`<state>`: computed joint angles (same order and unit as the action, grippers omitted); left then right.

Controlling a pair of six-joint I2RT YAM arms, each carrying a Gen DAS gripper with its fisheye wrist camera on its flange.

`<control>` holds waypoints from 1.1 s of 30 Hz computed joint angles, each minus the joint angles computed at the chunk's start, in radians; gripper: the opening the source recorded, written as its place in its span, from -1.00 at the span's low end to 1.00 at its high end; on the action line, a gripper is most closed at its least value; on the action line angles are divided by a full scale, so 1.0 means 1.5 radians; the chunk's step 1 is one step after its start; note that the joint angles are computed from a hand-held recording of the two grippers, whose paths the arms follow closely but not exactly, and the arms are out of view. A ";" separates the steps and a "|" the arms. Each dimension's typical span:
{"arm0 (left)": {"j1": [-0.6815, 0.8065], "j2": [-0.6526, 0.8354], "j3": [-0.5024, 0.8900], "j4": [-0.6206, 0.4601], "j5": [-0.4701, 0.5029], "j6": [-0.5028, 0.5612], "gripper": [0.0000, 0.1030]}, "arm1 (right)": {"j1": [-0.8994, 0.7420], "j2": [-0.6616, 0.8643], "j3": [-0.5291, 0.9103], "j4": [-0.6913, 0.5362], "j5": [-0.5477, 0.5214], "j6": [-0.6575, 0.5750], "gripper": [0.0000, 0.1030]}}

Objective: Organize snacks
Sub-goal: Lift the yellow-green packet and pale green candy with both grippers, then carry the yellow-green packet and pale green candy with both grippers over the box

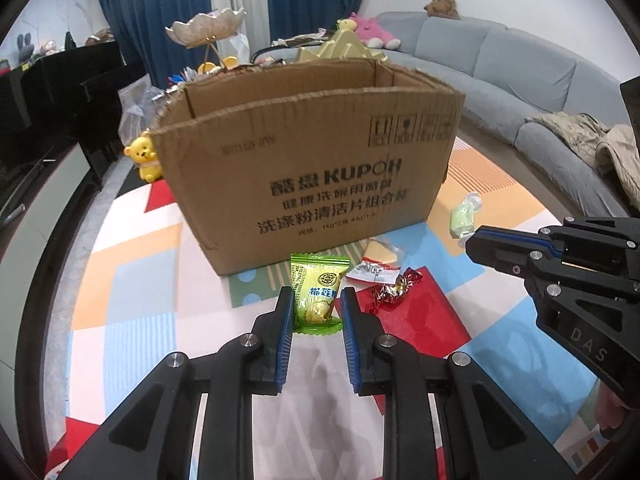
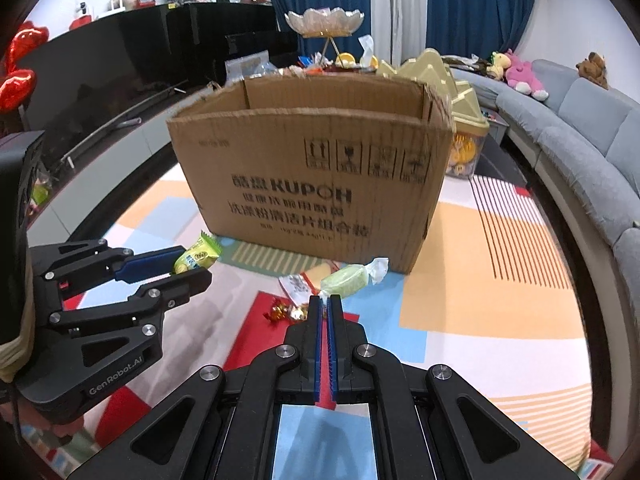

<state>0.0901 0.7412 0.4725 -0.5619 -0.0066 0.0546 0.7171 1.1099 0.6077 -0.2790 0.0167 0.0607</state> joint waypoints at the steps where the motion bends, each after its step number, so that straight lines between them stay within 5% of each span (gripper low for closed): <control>1: -0.001 -0.008 0.007 -0.011 -0.003 -0.003 -0.54 | 0.005 -0.008 0.004 -0.006 0.004 0.002 -0.93; 12: -0.003 -0.067 0.103 -0.109 -0.027 -0.022 -0.54 | 0.051 -0.081 0.056 -0.077 0.039 0.012 -0.93; 33: -0.021 -0.055 0.262 -0.159 -0.084 -0.059 -0.54 | 0.096 -0.110 0.170 -0.135 0.093 0.010 -0.93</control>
<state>0.0590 0.6588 0.8661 -0.8002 -0.1325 -0.0341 0.8608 0.9449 0.8635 -0.4812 0.1563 0.0754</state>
